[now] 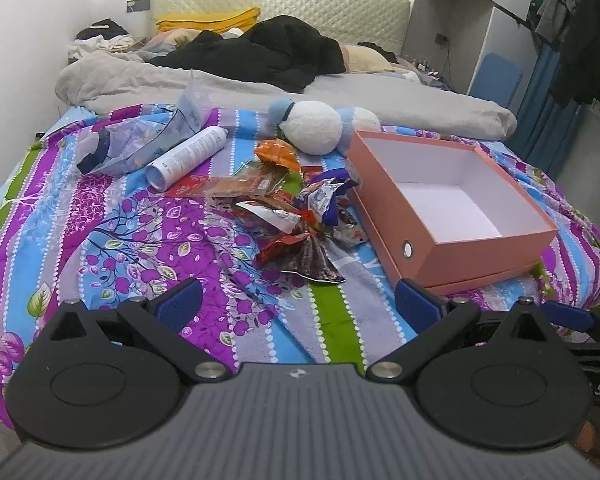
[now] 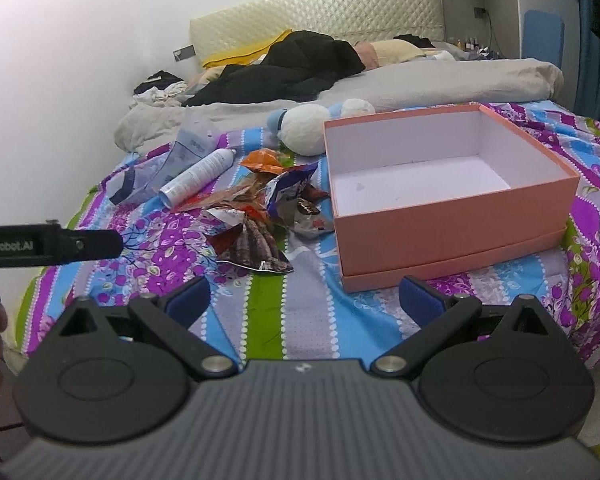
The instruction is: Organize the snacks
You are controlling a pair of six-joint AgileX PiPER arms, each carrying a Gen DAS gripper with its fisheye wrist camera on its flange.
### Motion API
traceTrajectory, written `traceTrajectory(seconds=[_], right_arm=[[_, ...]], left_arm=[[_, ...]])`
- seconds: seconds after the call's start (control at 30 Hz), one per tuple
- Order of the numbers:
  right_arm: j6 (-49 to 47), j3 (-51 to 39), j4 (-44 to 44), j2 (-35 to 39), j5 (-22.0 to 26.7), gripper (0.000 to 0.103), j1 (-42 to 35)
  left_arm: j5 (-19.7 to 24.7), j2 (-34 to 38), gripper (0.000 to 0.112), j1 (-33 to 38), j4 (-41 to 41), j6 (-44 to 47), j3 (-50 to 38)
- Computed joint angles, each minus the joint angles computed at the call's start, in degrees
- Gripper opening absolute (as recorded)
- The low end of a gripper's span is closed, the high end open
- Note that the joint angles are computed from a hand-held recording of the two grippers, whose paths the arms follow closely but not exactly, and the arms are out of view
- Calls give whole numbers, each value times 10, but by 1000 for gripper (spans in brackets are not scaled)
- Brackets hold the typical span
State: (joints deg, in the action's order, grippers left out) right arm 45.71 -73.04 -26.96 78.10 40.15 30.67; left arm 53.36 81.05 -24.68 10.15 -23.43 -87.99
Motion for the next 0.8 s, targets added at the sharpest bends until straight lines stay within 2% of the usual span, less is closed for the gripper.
traceTrajectory(seconds=[0.17,0.53,0.7,0.8], right_arm=[[14,17,-18,-5,-9,98,1],[-23,53,35,-20,-71,98,-25],[24,70,-31,-9,-92,99,-13],[22,71,-42,4,-106,99,-12]], left_arm=[[-5,3,103,-1,3,0,1],[-28,5,103,5,-1,-8,21],[-47,20,103,22,-13,-3,29],[-70,35,103,56,-77,38,32]])
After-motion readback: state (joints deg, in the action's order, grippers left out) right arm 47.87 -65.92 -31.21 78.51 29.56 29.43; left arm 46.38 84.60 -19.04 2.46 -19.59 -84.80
